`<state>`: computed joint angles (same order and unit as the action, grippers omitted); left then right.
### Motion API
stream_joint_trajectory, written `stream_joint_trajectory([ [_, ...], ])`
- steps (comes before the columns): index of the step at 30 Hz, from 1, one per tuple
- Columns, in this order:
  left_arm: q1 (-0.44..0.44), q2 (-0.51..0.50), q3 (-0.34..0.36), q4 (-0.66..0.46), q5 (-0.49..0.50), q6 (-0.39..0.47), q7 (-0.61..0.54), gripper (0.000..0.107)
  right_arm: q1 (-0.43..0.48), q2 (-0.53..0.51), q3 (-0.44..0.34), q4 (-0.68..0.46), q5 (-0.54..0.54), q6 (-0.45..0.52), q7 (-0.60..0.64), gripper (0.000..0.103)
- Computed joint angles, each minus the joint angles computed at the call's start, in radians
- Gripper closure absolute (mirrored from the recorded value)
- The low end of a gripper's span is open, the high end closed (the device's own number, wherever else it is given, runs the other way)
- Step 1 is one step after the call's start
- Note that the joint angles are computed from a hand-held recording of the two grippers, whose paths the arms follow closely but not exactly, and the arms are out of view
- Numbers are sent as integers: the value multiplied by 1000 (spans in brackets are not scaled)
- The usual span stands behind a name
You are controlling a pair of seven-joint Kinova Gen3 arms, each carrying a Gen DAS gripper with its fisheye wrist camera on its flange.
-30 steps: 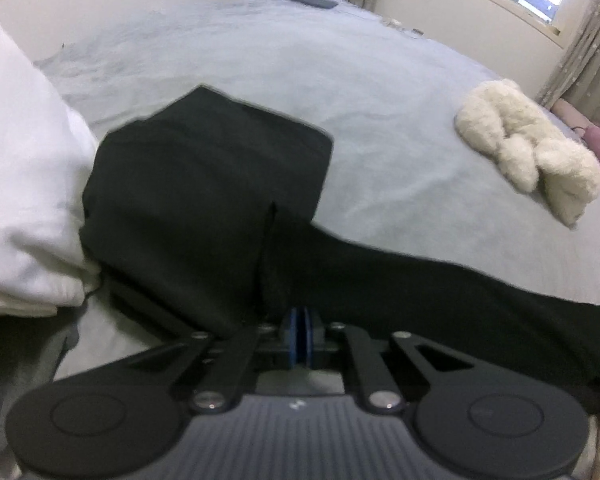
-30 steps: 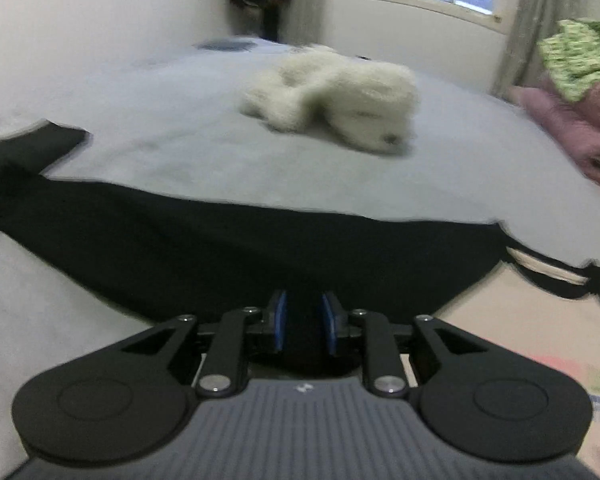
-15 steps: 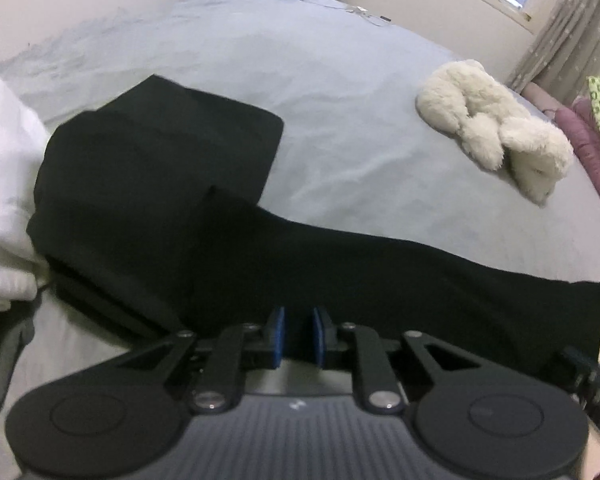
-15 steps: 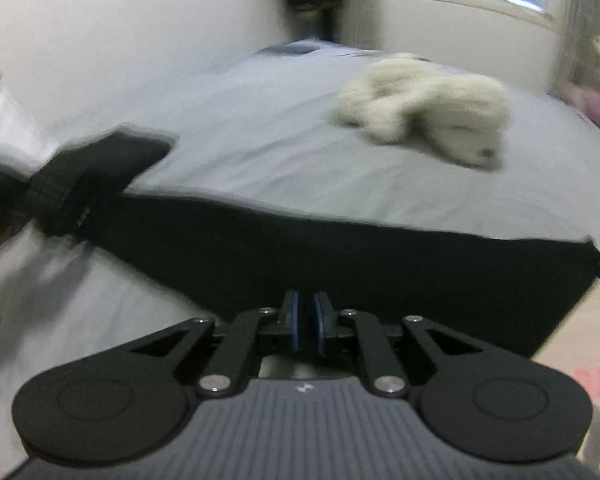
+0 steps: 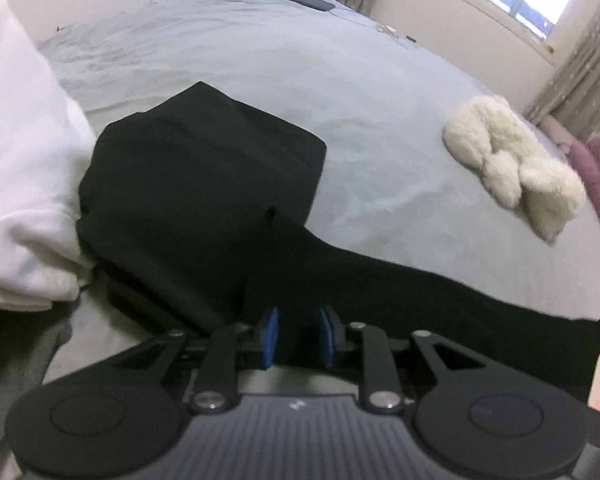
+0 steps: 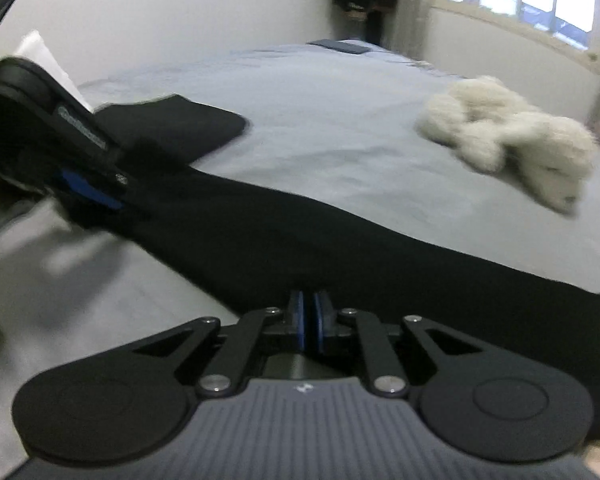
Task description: Fold clothes
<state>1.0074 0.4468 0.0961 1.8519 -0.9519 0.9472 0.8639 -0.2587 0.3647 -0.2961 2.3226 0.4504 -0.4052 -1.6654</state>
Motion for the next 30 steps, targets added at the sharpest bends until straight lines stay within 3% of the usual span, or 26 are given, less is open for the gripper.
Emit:
stream_joint_trajectory([
  [2,4,-5,-2,3,-2,12,9,84,-38,5,7,-30,32,28,-61,94],
  [5,6,-6,2,-5,7,49,5,84,-22,22,-34,-29,133,4,-183,94],
  [8,5,-14,5,7,11,64,30,84,-118,-7,41,-31,255,17,-279,94],
  [10,-3,-13,12,14,23,68,27,84,-119,-20,54,-33,337,15,-322,94],
  [14,-5,-25,12,48,10,39,76,84,47,-40,33,-3,468,-115,-485,94],
  [18,23,-21,24,4,2,136,70,84,232,-53,-11,-16,555,-77,-648,91],
  [21,59,-17,25,4,-77,172,117,81,371,-44,20,-1,659,-142,-770,91],
  [24,71,-10,21,28,-163,132,190,80,510,-83,75,41,781,-234,-892,91],
  [26,44,5,29,21,-194,72,168,77,603,-93,98,56,862,-274,-936,91],
  [28,-26,40,83,-11,-172,37,92,76,690,-106,87,53,943,-261,-979,91],
  [30,-67,70,105,-43,-106,27,21,79,743,-112,133,53,1025,-284,-995,91],
])
